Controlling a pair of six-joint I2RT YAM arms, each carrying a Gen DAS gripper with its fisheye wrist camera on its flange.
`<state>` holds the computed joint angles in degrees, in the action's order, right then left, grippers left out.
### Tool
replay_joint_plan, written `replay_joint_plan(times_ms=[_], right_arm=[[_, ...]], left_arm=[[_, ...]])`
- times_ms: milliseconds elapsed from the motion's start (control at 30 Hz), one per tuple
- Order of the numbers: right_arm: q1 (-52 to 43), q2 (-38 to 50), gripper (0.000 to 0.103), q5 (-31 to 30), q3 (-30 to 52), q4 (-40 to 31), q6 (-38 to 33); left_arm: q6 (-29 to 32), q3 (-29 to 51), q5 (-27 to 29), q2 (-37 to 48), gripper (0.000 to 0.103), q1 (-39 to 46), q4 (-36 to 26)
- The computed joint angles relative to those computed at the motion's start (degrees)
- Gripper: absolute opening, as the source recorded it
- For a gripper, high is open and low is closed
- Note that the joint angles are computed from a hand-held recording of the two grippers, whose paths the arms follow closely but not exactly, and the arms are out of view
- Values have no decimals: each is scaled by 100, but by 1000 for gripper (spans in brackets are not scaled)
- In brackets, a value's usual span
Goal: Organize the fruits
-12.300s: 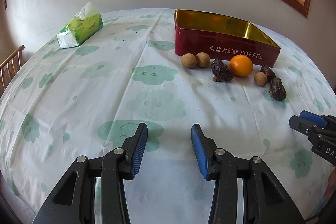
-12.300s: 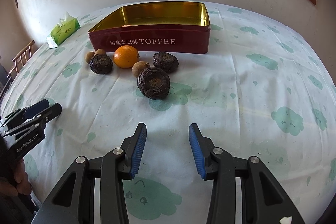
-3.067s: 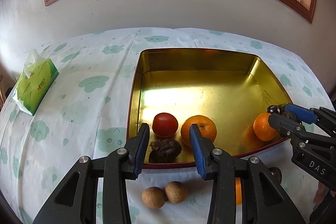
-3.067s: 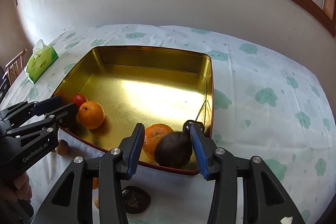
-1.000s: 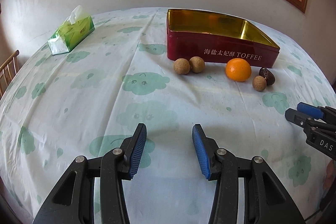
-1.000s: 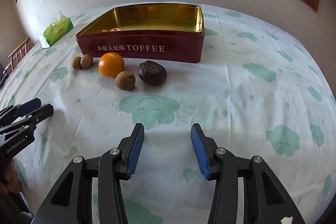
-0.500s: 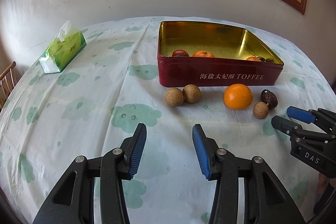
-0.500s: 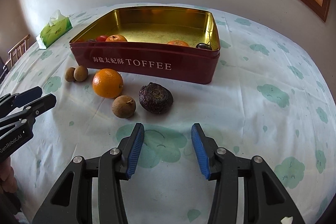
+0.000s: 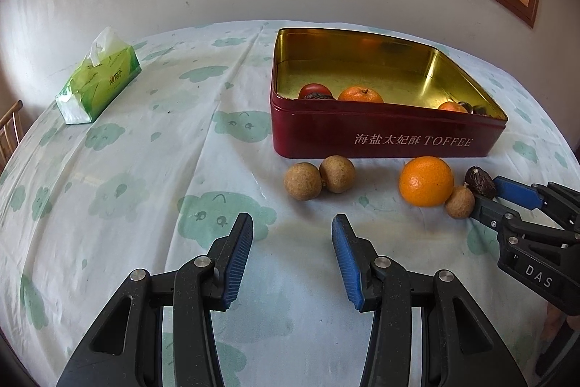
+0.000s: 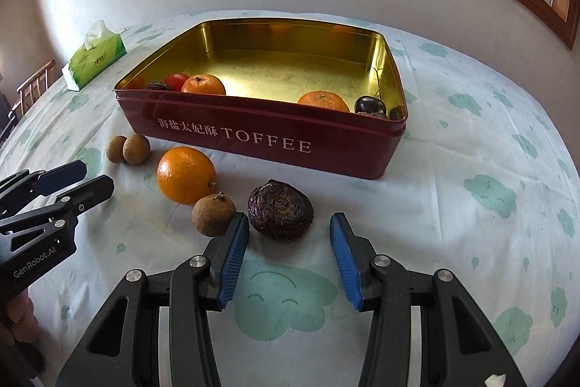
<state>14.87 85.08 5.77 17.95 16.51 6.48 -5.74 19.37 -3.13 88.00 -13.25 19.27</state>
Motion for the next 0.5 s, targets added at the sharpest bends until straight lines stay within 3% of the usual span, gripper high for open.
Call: replay_joint_plan(times_ms=[133,300,500], right_arm=[[6,127,42,8,86,63,-28],[-3,144,33,-5,91,95,-58],[19,116,32,42,81,75,-42]], left_arm=[[7,143,63,176,47,28,44],[-5,265,125,315,47,-47,40],[-43,394,85,453,47,-153,38]])
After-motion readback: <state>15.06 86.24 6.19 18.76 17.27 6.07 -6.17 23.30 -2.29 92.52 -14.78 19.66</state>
